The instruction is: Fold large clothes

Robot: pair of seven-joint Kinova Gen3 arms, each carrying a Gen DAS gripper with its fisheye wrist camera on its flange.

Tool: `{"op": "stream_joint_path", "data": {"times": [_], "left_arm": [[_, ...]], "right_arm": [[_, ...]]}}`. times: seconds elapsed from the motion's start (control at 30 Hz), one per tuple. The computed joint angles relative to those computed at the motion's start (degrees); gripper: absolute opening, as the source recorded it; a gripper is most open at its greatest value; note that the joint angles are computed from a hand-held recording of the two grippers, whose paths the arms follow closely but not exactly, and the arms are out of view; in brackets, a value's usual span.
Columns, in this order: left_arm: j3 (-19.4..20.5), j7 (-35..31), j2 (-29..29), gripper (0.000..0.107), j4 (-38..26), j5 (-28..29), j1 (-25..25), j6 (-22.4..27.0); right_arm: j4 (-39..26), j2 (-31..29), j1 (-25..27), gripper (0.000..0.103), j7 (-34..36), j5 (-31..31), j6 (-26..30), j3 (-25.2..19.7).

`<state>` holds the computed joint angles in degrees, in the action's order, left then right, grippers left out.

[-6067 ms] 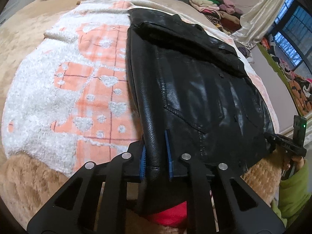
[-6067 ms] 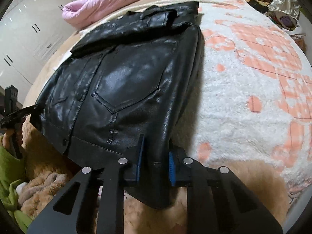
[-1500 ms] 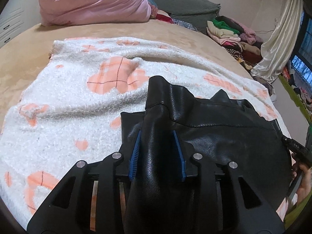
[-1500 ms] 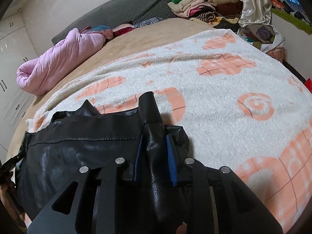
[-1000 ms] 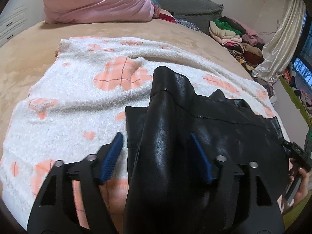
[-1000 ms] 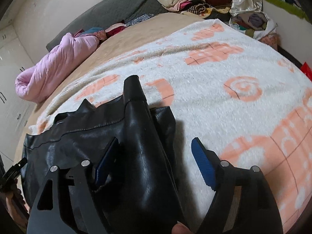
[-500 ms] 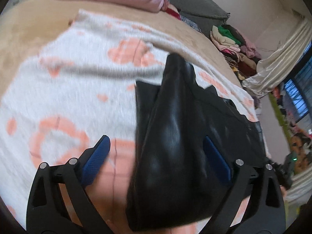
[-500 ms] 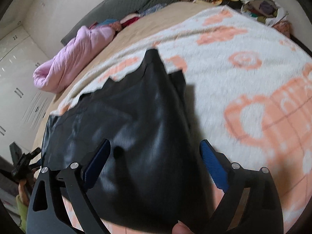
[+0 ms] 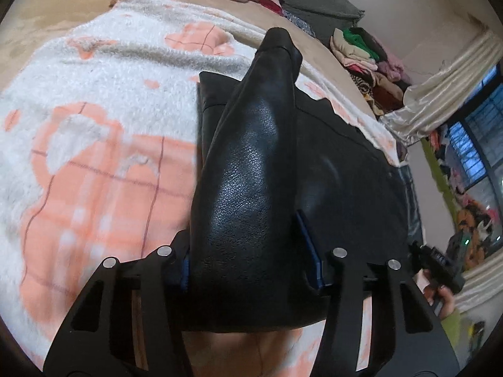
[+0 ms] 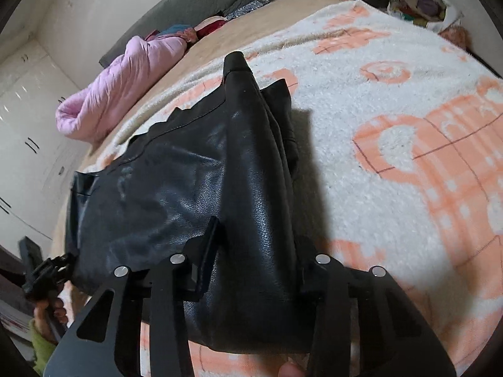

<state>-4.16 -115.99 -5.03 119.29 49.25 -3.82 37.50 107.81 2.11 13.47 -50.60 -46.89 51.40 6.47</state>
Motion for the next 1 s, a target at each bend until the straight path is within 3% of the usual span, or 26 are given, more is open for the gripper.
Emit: {"op": "stream_joint_path", "data": {"times": [0.13, 0.23, 0.27, 0.4, 0.47, 0.6, 0.7, 0.73, 0.87, 1.0], "left_arm": [[0.2, 1.8, -0.8, 0.048, 0.1, -2.0, 0.1, -0.3], [0.4, 4.3, -1.6, 0.056, -0.4, -4.9, 0.2, -0.7], [0.4, 4.9, -2.0, 0.056, -0.3, -5.6, 0.4, -0.9], [0.7, 8.6, -4.8, 0.058, 0.2, -10.8, 1.4, -2.5], [0.1, 10.5, -6.4, 0.064, 0.7, -12.6, 2.4, -3.3], [2.7, 17.9, -9.5, 0.074, 1.2, -21.3, 1.4, -5.2], [3.5, 22.4, -11.6, 0.077, 1.8, -26.0, 1.0, -6.0], [3.2, 23.5, -12.1, 0.083, 1.9, -26.9, 1.2, -6.1], [2.7, 27.6, -13.1, 0.088, 2.2, -31.0, 1.7, -6.2], [1.5, 29.8, -13.3, 0.091, 2.2, -33.1, 2.6, -6.1]], "right_arm": [[1.4, -2.2, 0.7, 0.053, -2.7, 3.6, -3.9, -2.8], [2.4, -4.8, 5.4, 0.062, -7.1, 9.2, -8.0, -10.7], [3.3, -6.3, 6.9, 0.073, -8.8, 11.5, -10.1, -13.4], [8.0, -12.8, 12.0, 0.085, -14.7, 20.8, -19.4, -24.0], [10.8, -16.7, 11.4, 0.09, -18.2, 25.5, -24.1, -26.6], [13.9, -21.3, 1.6, 0.093, -23.2, 31.6, -28.7, -23.2], [13.8, -22.1, -6.3, 0.093, -23.0, 31.9, -27.7, -19.0], [13.7, -22.3, -9.0, 0.093, -24.7, 33.6, -27.3, -17.6], [13.6, -22.2, -19.6, 0.093, -31.6, 40.3, -27.1, -13.8], [12.7, -21.1, -24.3, 0.09, -37.1, 43.7, -26.1, -14.4]]}}
